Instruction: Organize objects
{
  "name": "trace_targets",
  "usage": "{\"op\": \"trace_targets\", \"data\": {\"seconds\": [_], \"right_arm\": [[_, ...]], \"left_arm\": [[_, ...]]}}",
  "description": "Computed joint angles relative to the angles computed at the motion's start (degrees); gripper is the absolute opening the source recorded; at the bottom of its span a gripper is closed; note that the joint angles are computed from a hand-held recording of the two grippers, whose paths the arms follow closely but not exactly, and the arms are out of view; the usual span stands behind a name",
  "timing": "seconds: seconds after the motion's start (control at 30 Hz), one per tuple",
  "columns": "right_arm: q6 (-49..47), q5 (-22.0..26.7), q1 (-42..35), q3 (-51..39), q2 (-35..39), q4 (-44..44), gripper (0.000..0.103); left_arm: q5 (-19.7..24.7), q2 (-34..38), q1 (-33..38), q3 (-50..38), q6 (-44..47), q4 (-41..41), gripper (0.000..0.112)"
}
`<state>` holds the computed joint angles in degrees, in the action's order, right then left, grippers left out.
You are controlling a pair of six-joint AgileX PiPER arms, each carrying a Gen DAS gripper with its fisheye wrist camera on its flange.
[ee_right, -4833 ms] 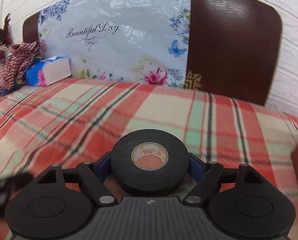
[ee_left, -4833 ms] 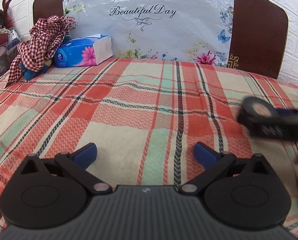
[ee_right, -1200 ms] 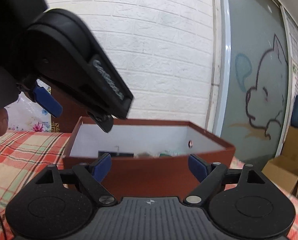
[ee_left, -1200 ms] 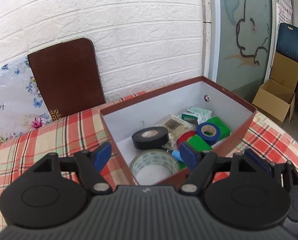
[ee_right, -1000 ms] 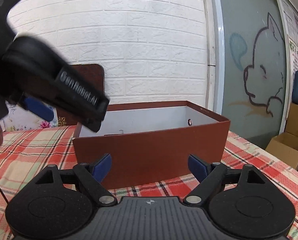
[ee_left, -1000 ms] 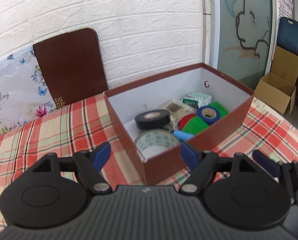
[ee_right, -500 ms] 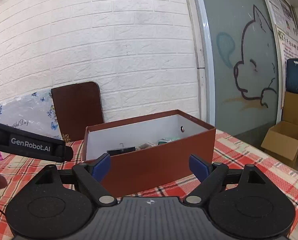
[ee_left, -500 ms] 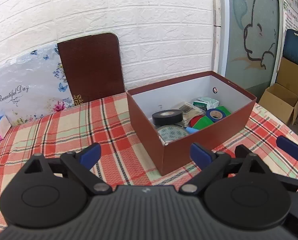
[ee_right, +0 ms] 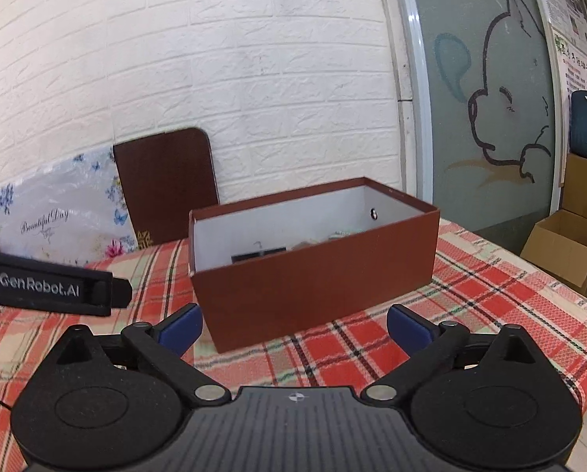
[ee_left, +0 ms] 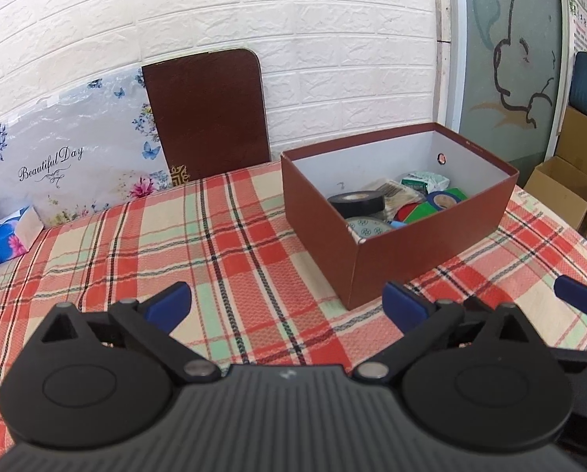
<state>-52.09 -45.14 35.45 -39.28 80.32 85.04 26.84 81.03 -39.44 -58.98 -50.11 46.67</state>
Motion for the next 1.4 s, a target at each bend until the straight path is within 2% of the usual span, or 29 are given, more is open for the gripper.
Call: {"op": "trace_targets", "data": {"seconds": [0.13,0.27,0.4,0.97,1.2,1.3,1.4], "right_arm": [[-1.25,-1.21,1.51,-0.51,1.14,2.15,0.100],[-0.67,-2.52,1.88,-0.33,0.87,3.51,0.101],[1.53,-3.72,2.03,0.29,0.57,4.31,0.101],[6.82,-15.74,10.79,2.05,-1.44,2.68,0.101],[7.70,-19.53,15.06,5.04,-3.62,3.75,0.101],[7.84,-19.99,16.75,6.41,-5.58,5.15,0.101],[8.28,-24.09,20.81,8.54,-8.32,5.52,0.101]], "left_arm": [[0.34,-0.97,-0.25,1.51,-5.33,5.79,0.103],[0.38,-2.08,-0.18,2.48,-6.55,6.95,0.103],[2.56,-2.23,-1.35,3.19,-8.95,10.43,0.103],[6.26,-5.95,-3.34,5.75,-9.87,11.43,0.103],[7.83,-9.50,-6.54,9.66,-13.72,12.75,0.103],[10.49,-10.51,-9.42,10.65,-14.36,12.15,0.103],[15.45,-13.22,-14.78,12.11,-18.50,15.44,0.103]]}}
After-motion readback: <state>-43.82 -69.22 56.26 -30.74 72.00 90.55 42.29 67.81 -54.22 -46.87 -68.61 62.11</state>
